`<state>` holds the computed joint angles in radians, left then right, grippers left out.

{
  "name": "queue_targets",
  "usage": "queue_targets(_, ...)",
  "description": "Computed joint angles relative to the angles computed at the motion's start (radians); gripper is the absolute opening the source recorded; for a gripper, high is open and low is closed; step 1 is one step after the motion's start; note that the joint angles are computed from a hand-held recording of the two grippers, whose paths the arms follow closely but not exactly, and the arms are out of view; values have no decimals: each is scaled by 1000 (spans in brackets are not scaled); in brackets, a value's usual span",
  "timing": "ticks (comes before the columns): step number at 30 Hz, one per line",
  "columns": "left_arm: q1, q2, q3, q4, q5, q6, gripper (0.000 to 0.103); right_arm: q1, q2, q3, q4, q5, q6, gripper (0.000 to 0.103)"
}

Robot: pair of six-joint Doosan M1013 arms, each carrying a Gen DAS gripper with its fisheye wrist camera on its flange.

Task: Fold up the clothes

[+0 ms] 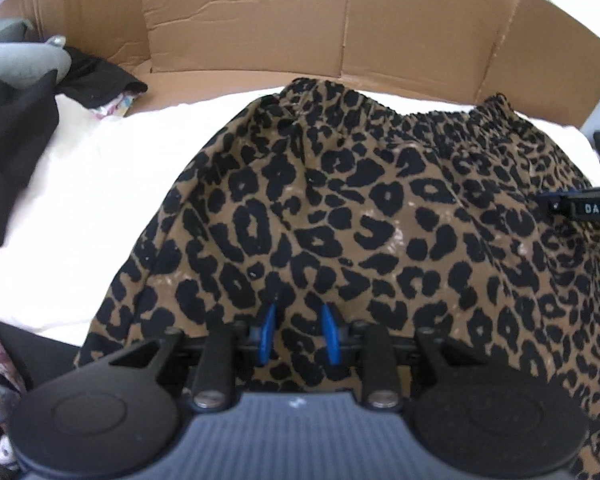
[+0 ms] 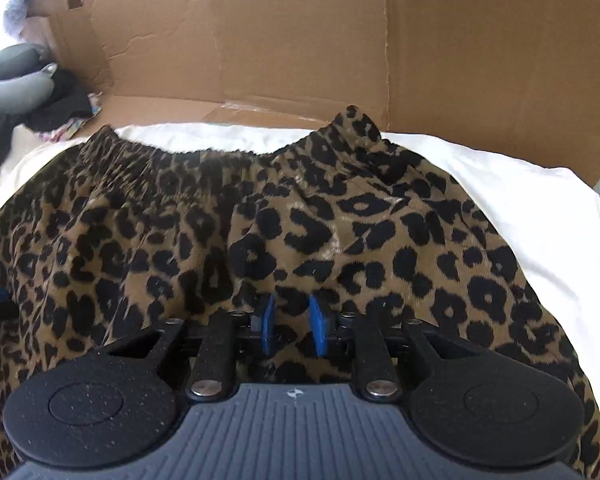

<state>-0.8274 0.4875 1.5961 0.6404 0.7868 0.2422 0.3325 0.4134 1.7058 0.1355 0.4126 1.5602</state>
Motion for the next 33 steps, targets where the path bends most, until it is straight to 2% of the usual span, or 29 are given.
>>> queue_targets(5, -13, -17, 22, 6, -5, -31, 30, -10, -35, 45, 51, -5, -53, 30)
queue_targets(7, -14, -22, 25, -18, -3, 25, 30, -18, -52, 66, 99, -13, -97, 30)
queue_targets(10, -12, -34, 33, -63, 1, 120, 30, -43, -83, 92, 214, -3, -250, 30)
queue_targets(12, -8, -42, 39, -93, 19, 156, 30, -59, -103, 104, 237, 6, -321, 30)
queue_targets(16, -11, -64, 63, -95, 38, 138, 30, -82, -127, 117, 187, 27, -331, 30)
queue_targets(21, -17, -89, 96, -94, 55, 105, 30, -104, -158, 150, 177, -15, -336, 30)
queue_targets(24, -14, -104, 115, -94, 63, 81, 30, -106, -154, 154, 50, 4, -231, 30)
queue_targets(26, -15, -112, 126, -92, 69, 63, 30, -111, -151, 162, 17, 22, -198, 30)
queue_targets(33, -25, -141, 154, -104, 99, 32, 30, -135, -183, 206, -7, 82, -248, 30)
